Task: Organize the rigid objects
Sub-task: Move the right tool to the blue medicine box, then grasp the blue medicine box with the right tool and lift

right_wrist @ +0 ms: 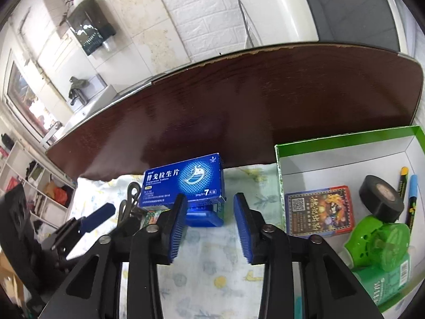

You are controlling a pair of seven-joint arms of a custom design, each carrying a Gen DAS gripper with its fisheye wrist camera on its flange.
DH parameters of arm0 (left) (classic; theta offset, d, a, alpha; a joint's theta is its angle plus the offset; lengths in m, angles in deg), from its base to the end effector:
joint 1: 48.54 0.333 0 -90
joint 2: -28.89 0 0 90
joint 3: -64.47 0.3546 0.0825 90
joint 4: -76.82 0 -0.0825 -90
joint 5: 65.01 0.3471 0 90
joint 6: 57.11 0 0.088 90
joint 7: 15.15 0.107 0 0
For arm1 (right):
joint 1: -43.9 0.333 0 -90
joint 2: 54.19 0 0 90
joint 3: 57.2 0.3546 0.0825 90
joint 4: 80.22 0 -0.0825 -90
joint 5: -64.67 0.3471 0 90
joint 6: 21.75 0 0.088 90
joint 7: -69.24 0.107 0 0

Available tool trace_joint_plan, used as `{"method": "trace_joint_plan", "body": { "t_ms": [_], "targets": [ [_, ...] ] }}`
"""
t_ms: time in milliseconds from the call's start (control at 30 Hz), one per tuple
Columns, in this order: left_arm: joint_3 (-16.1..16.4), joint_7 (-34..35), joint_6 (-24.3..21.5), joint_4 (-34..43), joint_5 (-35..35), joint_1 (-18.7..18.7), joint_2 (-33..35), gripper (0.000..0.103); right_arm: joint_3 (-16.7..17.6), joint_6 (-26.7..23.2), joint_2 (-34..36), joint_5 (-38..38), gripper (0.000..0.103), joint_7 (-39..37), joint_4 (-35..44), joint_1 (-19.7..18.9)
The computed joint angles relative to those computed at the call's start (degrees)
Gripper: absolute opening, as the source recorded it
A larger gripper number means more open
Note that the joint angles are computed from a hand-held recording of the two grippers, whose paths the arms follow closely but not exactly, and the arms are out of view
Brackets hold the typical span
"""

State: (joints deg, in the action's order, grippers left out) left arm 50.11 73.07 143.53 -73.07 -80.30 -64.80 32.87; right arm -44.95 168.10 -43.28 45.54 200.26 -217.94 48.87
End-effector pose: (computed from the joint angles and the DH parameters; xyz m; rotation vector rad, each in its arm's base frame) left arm 0.4197 -0.2100 0.3951 -1.6418 2.0188 -0.9947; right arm 0.4982 0.1860 0.3902 -1.6525 1.7973 -0.2853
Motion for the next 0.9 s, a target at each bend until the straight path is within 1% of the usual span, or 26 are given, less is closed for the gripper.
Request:
{"method": "trace_joint_plan", "body": {
  "t_ms": [33, 67, 133, 167, 233, 267, 300, 400, 500, 633, 667, 700, 733, 800, 833, 867, 900],
  "targets": [
    [0.01, 0.10, -0.02, 0.43, 0.52, 0.14, 0.57, 0.060, 0.40, -0.26, 0.45, 0.35, 0.057, 0.41, 0.54, -0.20],
    [0.30, 1.28, 0.01, 0.92, -0.42, -0.43, 1.08, 0.060, 0.89, -0.10, 0.79, 0.69, 0.062, 0.81, 0.84, -0.59],
    [1.28, 4.73, 0.27, 2.05, -3.56, -2.16, 2.18, 0.060, 1.66, 0.33, 1.90, 0.92, 0.062, 1.48, 1.77, -1.45],
    [1.50, 5.80, 0.50, 2.49, -4.30, -2.49, 2.67, 0.060, 0.89, 0.14, 2.34, 0.98, 0.062, 1.46, 2.37, -0.75],
    [0.72, 5.14, 0.60, 2.95, -2.37, -1.09, 3.38, 0.060, -3.01, -0.34, 2.85, 1.69, 0.062, 1.03, 3.35, 3.14],
    [0.23, 4.35, 0.38, 3.18, -0.84, -0.08, 3.61, 0.060, -3.58, -0.61, 3.37, 1.85, 0.062, 0.72, 4.06, 3.71],
    [0.20, 4.33, 0.24, 3.45, -0.44, 0.10, 3.88, 0.060, -3.63, -0.94, 3.80, 1.94, 0.062, 0.39, 4.61, 3.77],
    [0.37, 4.90, -0.33, 4.37, -0.21, 0.13, 4.67, 0.060, -1.93, -1.68, 4.89, 2.13, 0.062, -0.67, 5.74, 1.98],
    [0.81, 5.71, -1.00, 5.31, -0.57, -0.35, 5.45, 0.060, -1.27, -2.41, 6.00, 2.67, 0.062, -1.59, 6.85, 1.50],
    [0.86, 6.36, -1.60, 6.41, -0.40, -0.29, 6.53, 0.060, 1.02, -3.60, 7.52, 3.67, 0.062, -2.99, 8.37, -0.47],
    [0.29, 5.91, -1.19, 6.51, 0.30, 0.40, 6.85, 0.060, 1.50, -3.80, 7.86, 3.93, 0.062, -3.39, 8.66, -0.84],
    [-0.21, 5.48, -0.95, 6.65, 1.23, 1.23, 7.22, 0.060, 1.24, -3.84, 8.13, 4.16, 0.062, -3.67, 8.90, -0.47],
    [-0.18, 5.56, -0.96, 6.95, 1.46, 1.25, 7.50, 0.060, 0.70, -4.11, 8.35, 4.19, 0.062, -4.08, 9.25, 0.19],
    [-0.15, 5.94, -0.91, 7.39, 1.94, 1.21, 7.80, 0.060, -0.90, -5.33, 8.79, 4.11, 0.060, -5.02, 10.30, 2.12],
    [-0.35, 5.93, -0.93, 7.48, 2.60, 1.41, 7.86, 0.059, -1.73, -4.76, 8.94, 4.04, 0.053, -5.52, 10.40, 3.09],
    [0.99, 7.47, -1.08, 7.80, 0.99, -0.38, 7.97, 0.059, -1.27, -4.65, 8.96, 3.92, 0.048, -6.27, 10.55, 2.82],
    [2.13, 8.94, -1.54, 8.14, -0.46, -1.98, 7.94, 0.059, -2.66, -4.51, 8.58, 3.99, 0.047, -6.73, 10.33, 4.35]
  ]
}}
